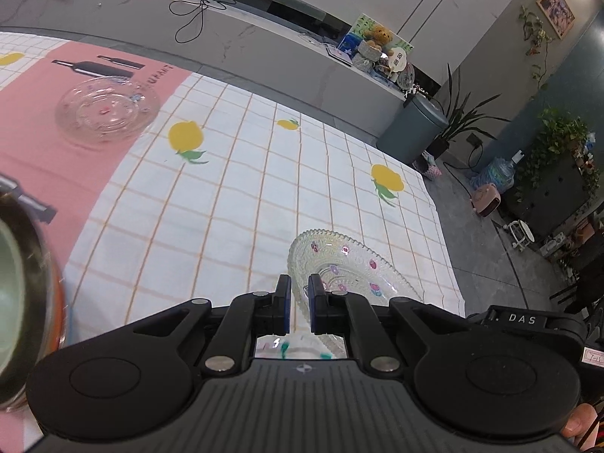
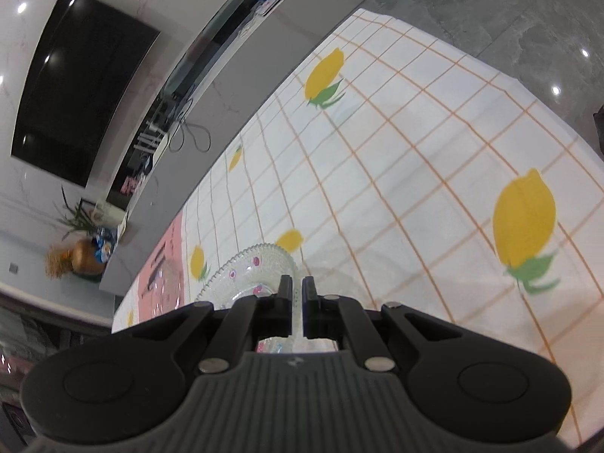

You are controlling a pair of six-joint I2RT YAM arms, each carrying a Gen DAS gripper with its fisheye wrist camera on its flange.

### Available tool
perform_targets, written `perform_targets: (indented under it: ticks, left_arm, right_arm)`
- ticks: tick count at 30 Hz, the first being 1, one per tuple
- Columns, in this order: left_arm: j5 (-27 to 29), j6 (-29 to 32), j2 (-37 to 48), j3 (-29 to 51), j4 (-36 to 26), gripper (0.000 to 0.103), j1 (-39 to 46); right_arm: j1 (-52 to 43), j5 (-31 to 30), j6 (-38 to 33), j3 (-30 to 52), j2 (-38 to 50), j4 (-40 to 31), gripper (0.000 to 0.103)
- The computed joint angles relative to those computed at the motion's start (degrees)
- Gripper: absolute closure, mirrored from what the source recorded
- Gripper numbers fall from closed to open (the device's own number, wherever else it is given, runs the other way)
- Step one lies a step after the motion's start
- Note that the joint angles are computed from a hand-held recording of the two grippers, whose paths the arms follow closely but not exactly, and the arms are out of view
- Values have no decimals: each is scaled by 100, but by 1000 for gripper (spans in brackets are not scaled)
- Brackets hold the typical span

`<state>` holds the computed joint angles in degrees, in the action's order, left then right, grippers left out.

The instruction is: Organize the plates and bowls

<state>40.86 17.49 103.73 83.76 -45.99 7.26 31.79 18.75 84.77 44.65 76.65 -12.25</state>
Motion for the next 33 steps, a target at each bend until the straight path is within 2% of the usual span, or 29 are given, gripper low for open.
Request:
perform_targets:
  ticks: [14,22,33]
  left_arm:
    - [700,1211,-179,-309,-839,94,890]
    - [642,1525,37,-308,-993,94,1136]
    - [372,1716,203,-316,-1050,94,1233]
  right_arm:
    - [1248,582,844,-139,4,-328,98]
    - [1418,592,589,119,308,-470,98]
    - [1326,311,252,515,819,-639,98]
